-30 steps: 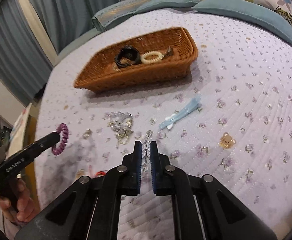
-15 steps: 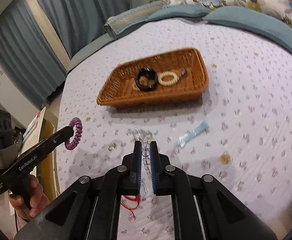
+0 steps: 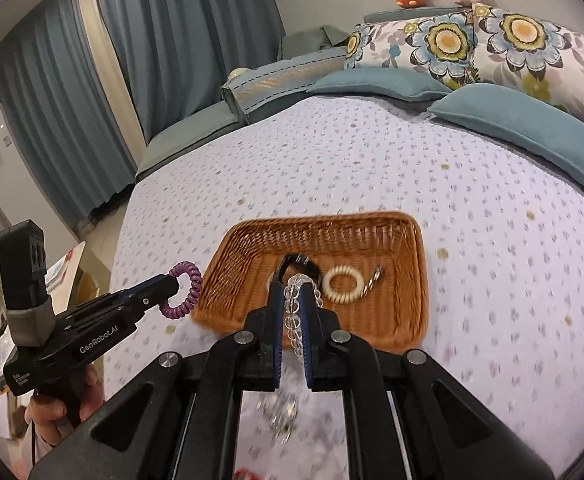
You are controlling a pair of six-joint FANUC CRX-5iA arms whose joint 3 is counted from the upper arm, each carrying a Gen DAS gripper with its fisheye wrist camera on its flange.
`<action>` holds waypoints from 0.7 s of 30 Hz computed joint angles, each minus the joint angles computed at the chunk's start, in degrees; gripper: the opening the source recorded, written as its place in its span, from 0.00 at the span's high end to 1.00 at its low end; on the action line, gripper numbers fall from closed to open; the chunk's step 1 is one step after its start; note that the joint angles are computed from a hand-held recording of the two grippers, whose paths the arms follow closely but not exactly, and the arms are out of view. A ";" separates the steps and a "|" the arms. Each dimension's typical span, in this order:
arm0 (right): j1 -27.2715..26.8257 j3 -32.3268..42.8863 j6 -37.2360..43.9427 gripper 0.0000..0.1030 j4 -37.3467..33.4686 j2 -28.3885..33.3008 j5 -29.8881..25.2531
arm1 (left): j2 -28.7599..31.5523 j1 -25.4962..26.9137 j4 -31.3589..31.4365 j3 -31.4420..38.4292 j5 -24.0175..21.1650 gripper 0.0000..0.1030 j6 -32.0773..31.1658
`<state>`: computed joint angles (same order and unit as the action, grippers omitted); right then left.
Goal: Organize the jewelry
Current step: 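Carry the purple bracelet and bead chain into the basket and open both tools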
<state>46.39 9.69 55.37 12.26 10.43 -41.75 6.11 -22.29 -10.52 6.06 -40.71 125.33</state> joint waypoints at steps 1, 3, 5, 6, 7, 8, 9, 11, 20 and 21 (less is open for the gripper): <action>-0.84 2.09 1.79 0.90 -1.94 1.55 -0.73 | 1.61 0.18 -0.66 1.78 -1.06 0.90 0.10; -2.25 6.08 5.46 0.90 -5.81 4.66 -2.48 | 5.19 -0.51 -4.90 6.41 -4.89 0.90 1.55; -3.07 9.28 7.35 0.90 -7.41 7.65 -4.30 | 8.51 -1.27 -7.85 10.28 -8.65 0.90 2.26; -3.49 10.55 8.18 0.90 -8.25 9.02 -4.98 | 9.97 -1.06 -7.46 11.28 -9.19 0.90 1.60; -3.96 11.83 9.16 0.90 -9.40 10.19 -5.75 | 11.10 -0.85 -7.01 11.94 -9.41 0.90 1.14; -4.48 13.49 10.05 0.90 -10.77 11.76 -6.83 | 11.98 -0.85 -7.00 12.62 -9.77 0.90 0.91; -4.81 14.43 10.63 0.90 -11.72 12.76 -7.44 | 12.73 -0.99 -7.24 13.28 -10.13 0.90 0.81; -5.27 15.41 11.68 0.90 -13.09 14.09 -8.14 | 14.13 -1.35 -7.95 14.61 -10.87 0.90 0.62; -6.32 15.64 9.13 0.90 -9.06 17.23 -10.29 | 17.62 -1.09 -7.10 16.97 -12.85 0.90 0.20; -6.40 15.79 8.87 0.90 -8.52 17.56 -10.62 | 17.96 -1.17 -7.16 17.26 -13.26 0.90 -0.01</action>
<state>39.99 25.48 64.24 3.74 27.99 -52.37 24.07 -23.46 -17.69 23.31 -53.97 125.32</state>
